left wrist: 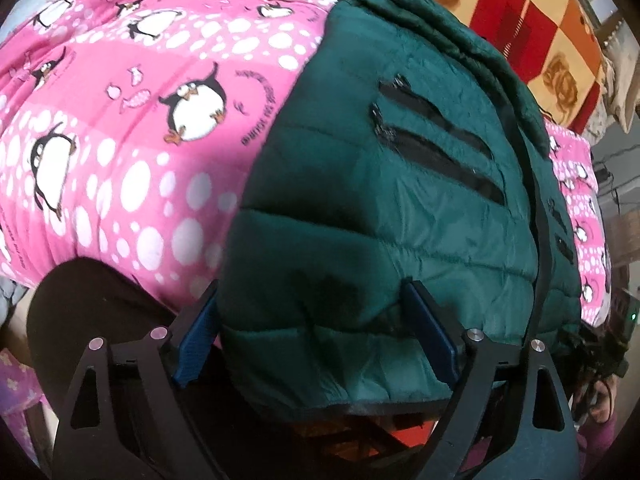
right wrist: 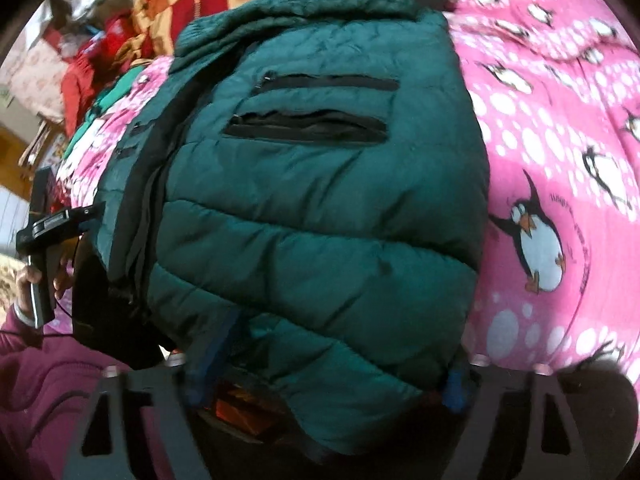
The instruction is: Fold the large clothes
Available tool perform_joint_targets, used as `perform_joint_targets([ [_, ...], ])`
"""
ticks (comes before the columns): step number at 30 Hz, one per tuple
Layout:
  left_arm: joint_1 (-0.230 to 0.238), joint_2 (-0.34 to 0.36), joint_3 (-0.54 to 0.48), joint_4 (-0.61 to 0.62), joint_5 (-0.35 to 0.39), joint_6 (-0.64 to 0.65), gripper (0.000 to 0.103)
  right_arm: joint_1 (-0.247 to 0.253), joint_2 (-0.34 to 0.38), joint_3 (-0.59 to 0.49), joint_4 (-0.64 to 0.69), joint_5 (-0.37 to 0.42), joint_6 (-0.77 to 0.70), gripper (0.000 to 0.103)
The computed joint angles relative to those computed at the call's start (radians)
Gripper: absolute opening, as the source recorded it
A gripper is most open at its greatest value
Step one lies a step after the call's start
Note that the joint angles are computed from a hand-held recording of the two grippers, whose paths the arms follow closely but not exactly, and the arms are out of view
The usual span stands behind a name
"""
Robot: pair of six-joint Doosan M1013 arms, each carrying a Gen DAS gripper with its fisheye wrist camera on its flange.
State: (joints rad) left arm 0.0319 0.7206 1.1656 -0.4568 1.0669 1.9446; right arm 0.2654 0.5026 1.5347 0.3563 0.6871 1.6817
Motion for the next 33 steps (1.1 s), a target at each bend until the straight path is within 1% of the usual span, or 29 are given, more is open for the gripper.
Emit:
perform_joint_targets([
  [1,-0.001,-0.006,0.012,-0.005,-0.012,0.019,0.086,0.001,-0.002,0.002,0.001,-0.008,-0.015,0.053],
  [2,-0.003,-0.009,0.016,-0.001,-0.017,0.034,0.074,0.001,-0.003,0.001,-0.003,-0.012,-0.023,0.047],
  [3,-0.005,-0.014,0.020,0.005,-0.023,0.048,0.064,0.001,-0.004,0.001,-0.009,-0.016,-0.028,0.036],
  [4,-0.007,-0.024,0.028,0.009,-0.037,0.061,0.043,0.000,-0.007,0.001,-0.008,-0.021,-0.041,0.029],
  [5,-0.010,-0.035,0.037,0.015,-0.061,0.075,0.027,-0.003,-0.006,-0.004,-0.005,-0.021,-0.051,0.027],
  [7,-0.016,-0.053,0.046,0.011,-0.096,0.116,0.017,-0.008,-0.016,-0.012,0.015,-0.029,-0.093,0.021],
  [9,-0.020,-0.066,0.052,-0.005,-0.124,0.145,0.014,-0.012,-0.028,-0.014,0.042,-0.052,-0.140,0.021],
  [10,-0.022,-0.077,0.058,-0.020,-0.149,0.168,0.013,-0.015,-0.036,-0.016,0.054,-0.069,-0.162,0.021],
  [12,-0.022,-0.090,0.062,-0.050,-0.187,0.194,0.012,-0.015,-0.044,-0.025,0.052,-0.099,-0.168,0.021],
  [16,-0.009,-0.094,0.038,-0.136,-0.239,0.217,0.012,-0.025,-0.052,-0.038,0.023,-0.164,-0.141,0.021],
  [19,-0.015,-0.077,-0.010,-0.154,-0.257,0.199,0.012,-0.032,-0.039,-0.067,-0.024,-0.196,-0.087,0.021],
  [22,-0.025,-0.061,-0.053,-0.159,-0.288,0.181,0.012,-0.039,-0.026,-0.099,-0.085,-0.208,-0.033,0.021],
  [27,-0.046,-0.025,-0.126,-0.139,-0.328,0.137,0.013,-0.055,0.015,-0.174,-0.171,-0.193,0.057,0.021],
  [33,-0.075,0.047,-0.250,-0.045,-0.352,0.017,0.013,-0.070,0.076,-0.269,-0.264,-0.175,0.158,0.021],
])
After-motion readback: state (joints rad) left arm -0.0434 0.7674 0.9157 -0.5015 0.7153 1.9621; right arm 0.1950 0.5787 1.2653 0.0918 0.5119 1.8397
